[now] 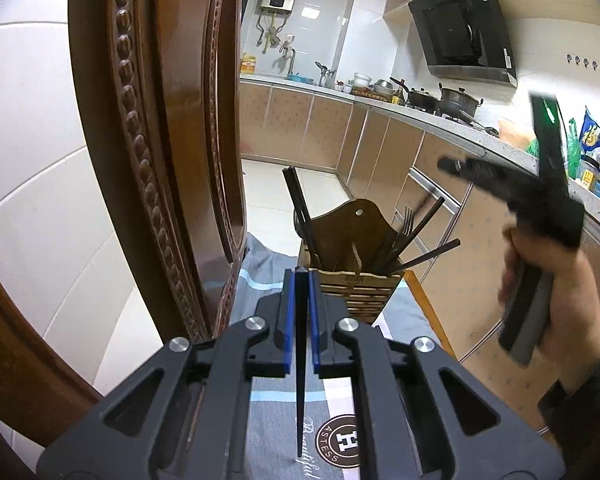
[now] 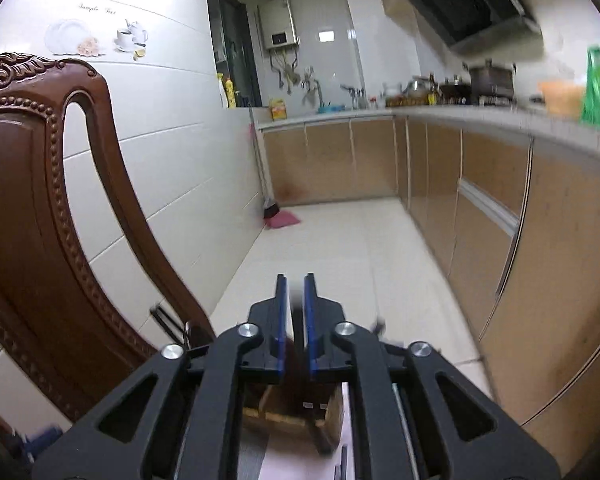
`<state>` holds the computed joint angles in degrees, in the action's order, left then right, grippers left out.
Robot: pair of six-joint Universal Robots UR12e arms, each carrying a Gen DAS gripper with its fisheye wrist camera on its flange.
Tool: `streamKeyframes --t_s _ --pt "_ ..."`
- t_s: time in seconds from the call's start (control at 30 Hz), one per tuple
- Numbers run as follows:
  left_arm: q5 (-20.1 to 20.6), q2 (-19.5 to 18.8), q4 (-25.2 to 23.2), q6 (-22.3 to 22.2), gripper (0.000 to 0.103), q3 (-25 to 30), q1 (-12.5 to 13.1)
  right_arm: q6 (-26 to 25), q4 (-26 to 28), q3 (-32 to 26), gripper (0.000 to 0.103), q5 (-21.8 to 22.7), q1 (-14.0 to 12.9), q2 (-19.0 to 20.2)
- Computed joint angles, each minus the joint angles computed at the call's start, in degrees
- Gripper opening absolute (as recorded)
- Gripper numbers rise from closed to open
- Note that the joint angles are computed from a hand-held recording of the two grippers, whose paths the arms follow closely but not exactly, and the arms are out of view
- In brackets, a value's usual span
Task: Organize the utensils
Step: 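Insert the right gripper's chopstick into the holder and open it while the left holds its chopstick above, then lower the left gripper's chopstick into the holder and open the left gripper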
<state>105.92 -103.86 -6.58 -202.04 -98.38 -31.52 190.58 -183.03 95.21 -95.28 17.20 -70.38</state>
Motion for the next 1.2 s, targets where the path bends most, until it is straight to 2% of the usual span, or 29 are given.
streamKeyframes --t_s 0.07,0.1,0.13,0.2,0.23,0.3,0.37,0.4,0.43,0.5,0.63,0.77,0.97,1.03,1.2 --pt "0.2 -0.1 -0.1 0.3 0.006 0.1 -0.1 0.4 -2.8 3.3 0.030 2.6 -0.9 -1.5" --pt "0.5 -0.1 -0.1 0.4 0.006 0.1 -0.3 0.9 -5.4 5.4 0.039 4.0 -1.4 -2.5" --pt "0.6 -0.1 -0.1 0.4 0.006 0.1 -0.3 1.2 -8.2 7.6 0.052 4.9 -1.8 -3.5" --pt "0.8 0.1 0.3 0.2 0.006 0.0 -0.3 1.1 -15.3 12.5 0.065 4.6 -2.0 -5.5" --pt "0.9 0.2 0.5 0.0 0.006 0.1 -0.3 1.0 -19.5 15.5 0.069 3.4 -2.1 -6.4" --pt "1.2 0.2 0.8 -0.7 0.006 0.5 -0.3 1.8 -24.5 20.2 0.071 2.3 -2.7 -7.8" --pt "2.2 -0.3 1.1 -1.0 0.006 1.3 -0.4 3.1 -27.0 24.0 0.075 0.8 -3.2 -8.4" --pt "2.9 -0.6 0.9 -1.1 0.006 2.0 -0.5 4.8 -26.1 25.7 0.077 -0.2 -3.5 -8.8" --pt "3.5 -1.0 0.6 -1.3 0.006 3.0 -0.5 8.0 -22.9 26.6 0.077 1.2 -4.3 -9.6" --pt "4.4 -1.8 -0.2 -2.1 0.006 5.1 -0.5 11.1 -19.0 26.6 0.077 4.5 -5.8 -10.0" --pt "3.8 -3.4 -0.7 -4.7 0.006 9.7 0.4 8.4 -16.3 25.8 0.077 3.6 -6.4 -8.9" --pt "6.8 -5.9 0.3 -5.3 0.006 15.1 0.7 11.1 -15.3 25.7 0.077 6.4 -8.0 -8.6" --pt "8.1 -10.1 -1.8 -5.6 0.006 22.2 1.3 11.6 -15.2 25.2 0.077 8.5 -8.7 -8.2" --pt "8.4 -11.4 -2.5 -5.6 0.006 23.7 1.6 11.6 -13.9 24.9 0.077 10.5 -9.3 -8.2" --pt "6.3 -13.5 -5.3 -8.9 0.006 24.2 2.6 9.7 -12.0 24.3 0.077 11.2 -9.2 -8.0"
